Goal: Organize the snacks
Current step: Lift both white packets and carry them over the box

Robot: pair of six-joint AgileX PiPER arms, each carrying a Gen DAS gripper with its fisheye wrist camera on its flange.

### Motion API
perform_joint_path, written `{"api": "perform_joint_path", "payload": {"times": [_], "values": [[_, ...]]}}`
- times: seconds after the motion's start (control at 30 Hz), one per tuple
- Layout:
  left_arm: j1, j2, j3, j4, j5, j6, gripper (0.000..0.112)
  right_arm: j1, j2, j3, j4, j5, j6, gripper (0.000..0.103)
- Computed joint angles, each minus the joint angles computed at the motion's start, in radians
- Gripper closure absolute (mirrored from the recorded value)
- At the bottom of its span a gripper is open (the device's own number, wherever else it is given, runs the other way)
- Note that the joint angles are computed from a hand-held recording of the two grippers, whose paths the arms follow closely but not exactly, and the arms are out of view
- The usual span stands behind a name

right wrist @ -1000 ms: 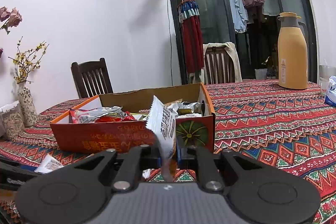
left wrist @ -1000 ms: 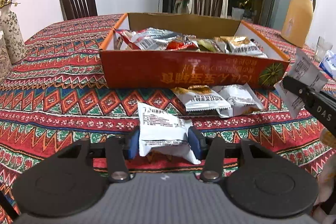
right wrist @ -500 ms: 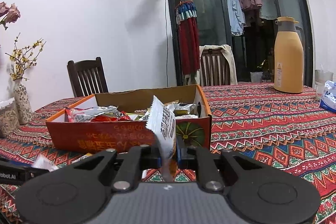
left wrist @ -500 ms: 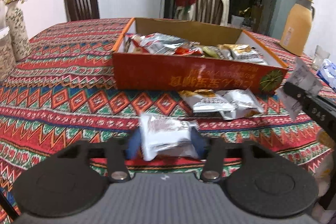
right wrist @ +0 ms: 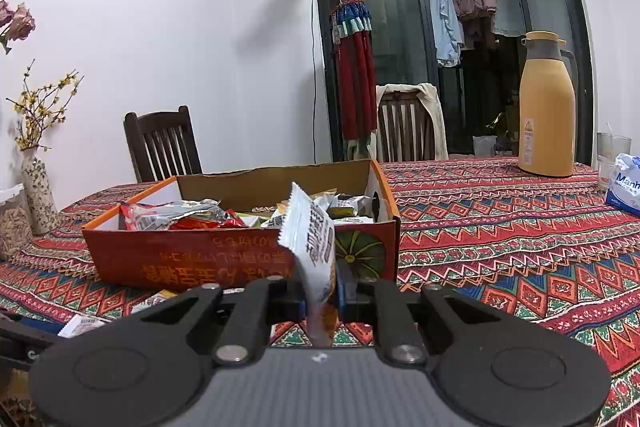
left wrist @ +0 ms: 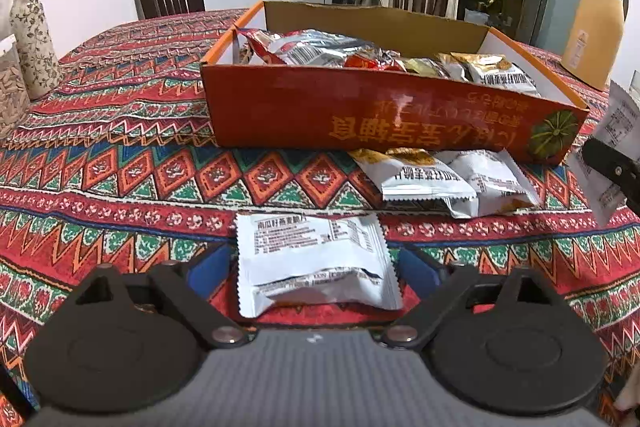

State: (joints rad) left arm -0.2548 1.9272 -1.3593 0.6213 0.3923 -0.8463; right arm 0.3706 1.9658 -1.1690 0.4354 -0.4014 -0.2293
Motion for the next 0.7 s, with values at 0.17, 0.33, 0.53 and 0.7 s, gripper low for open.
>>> {"api": "perform_joint_path", "payload": {"times": [0.17, 0.33, 0.53, 0.7], "values": [[0.007, -0.021, 0.037, 0.024, -0.052, -0.016, 0.049, 0.001, 0.000, -0.001, 0.006, 0.000, -0.005, 0.090], [0.009, -0.041, 0.068, 0.024, -0.082, -0.009, 0.059, 0.001, 0.000, -0.001, 0.006, 0.001, -0.005, 0.090], [0.022, -0.063, 0.100, -0.024, -0.125, 0.039, 0.062, 0.001, 0.000, 0.000, 0.007, 0.000, -0.005, 0.090], [0.043, -0.095, 0.135, -0.043, -0.162, 0.052, 0.062, 0.001, -0.001, 0.001, 0.004, -0.002, -0.004, 0.090]]}}
